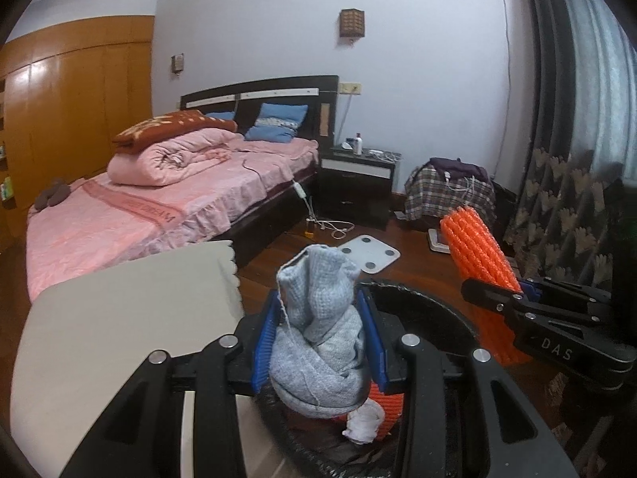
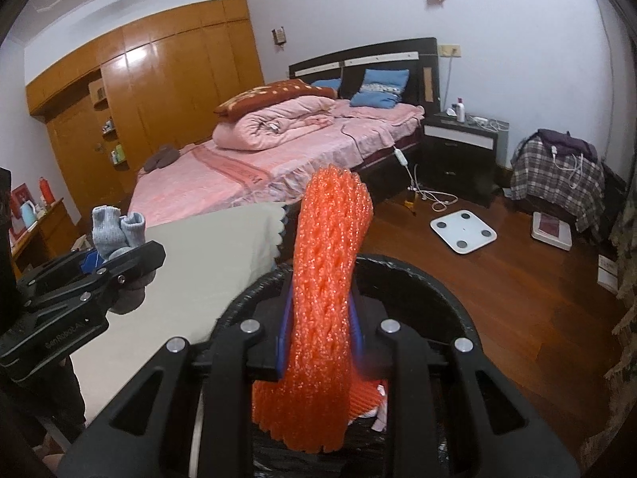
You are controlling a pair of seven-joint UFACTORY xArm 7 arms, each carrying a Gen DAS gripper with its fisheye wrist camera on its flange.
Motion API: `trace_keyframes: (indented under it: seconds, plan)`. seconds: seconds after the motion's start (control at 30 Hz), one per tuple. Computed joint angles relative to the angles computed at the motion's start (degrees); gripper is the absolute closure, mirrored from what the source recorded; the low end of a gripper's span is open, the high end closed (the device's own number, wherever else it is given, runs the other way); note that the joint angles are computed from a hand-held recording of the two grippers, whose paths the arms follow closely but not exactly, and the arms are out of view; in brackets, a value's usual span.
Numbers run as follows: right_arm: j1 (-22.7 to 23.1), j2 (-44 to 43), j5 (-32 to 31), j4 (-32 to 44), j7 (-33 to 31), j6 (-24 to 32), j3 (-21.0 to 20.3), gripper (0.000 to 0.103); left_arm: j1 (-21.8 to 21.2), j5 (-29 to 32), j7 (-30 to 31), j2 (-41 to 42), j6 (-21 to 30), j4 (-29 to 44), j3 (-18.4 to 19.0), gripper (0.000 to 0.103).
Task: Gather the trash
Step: 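Open both tools to drop the orange mesh and grey sock into the bin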
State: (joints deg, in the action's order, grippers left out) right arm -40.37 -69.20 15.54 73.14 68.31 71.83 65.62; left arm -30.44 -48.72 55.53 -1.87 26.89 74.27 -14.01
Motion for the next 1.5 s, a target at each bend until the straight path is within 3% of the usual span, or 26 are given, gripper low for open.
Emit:
trace_keyframes:
  seconds: [0.5, 0.57, 0.63, 0.67, 0.83, 1.0, 1.17, 1.5]
  plan:
    - [6.39, 3.44, -2.04, -10.02, 4.76, -4.45, 1.25, 0.076, -0.69, 3.76, -2.56, 6.21, -1.2, 2.0, -3.14, 0.064]
    - [6.86, 4.86, -3.59, -10.71, 5.49, -3.53, 2.15, 0.053, -0.13, 1.53, -0.53, 7.62, 0.94, 3.4, -3.78, 0.057]
    - [7.67, 6.03, -4.31, -11.91, 6.75, -2.27, 2.85, 0.041, 0.38, 0.28, 1.62, 9.14, 3.18, 4.77, -4.34, 0.039]
    - [8.29, 6.54, -4.53, -12.5, 7.64, -1.96, 2.96, 0.04, 0.52, -0.26, 2.27, 9.38, 3.02, 4.77, -4.58, 0.032]
    - [10.47, 8.37, -7.11, -12.5, 11.53, 1.72, 3.74, 0.015, 1.31, -0.41, 1.77, 9.7, 2.68, 4.95, -4.66, 0.021]
    - [12.69, 8.42, -8.79, -12.23, 13.93, 2.64, 2.31, 0.009, 2.03, 0.96, 0.23, 6.87, 0.21, 3.07, -3.58, 0.008]
    - [11.24, 9.45, -11.12, -7.35, 13.84, 2.18, 1.72, 0.007, 2.43, 4.65, -3.89, 3.15, -1.35, 0.92, -1.7, 0.006]
    - [1.43, 7.31, -8.51, 7.09, 5.91, 4.24, 2.46, 0.006, 2.74, 7.0, -7.96, -4.5, -0.45, -3.15, 2.67, 0.006]
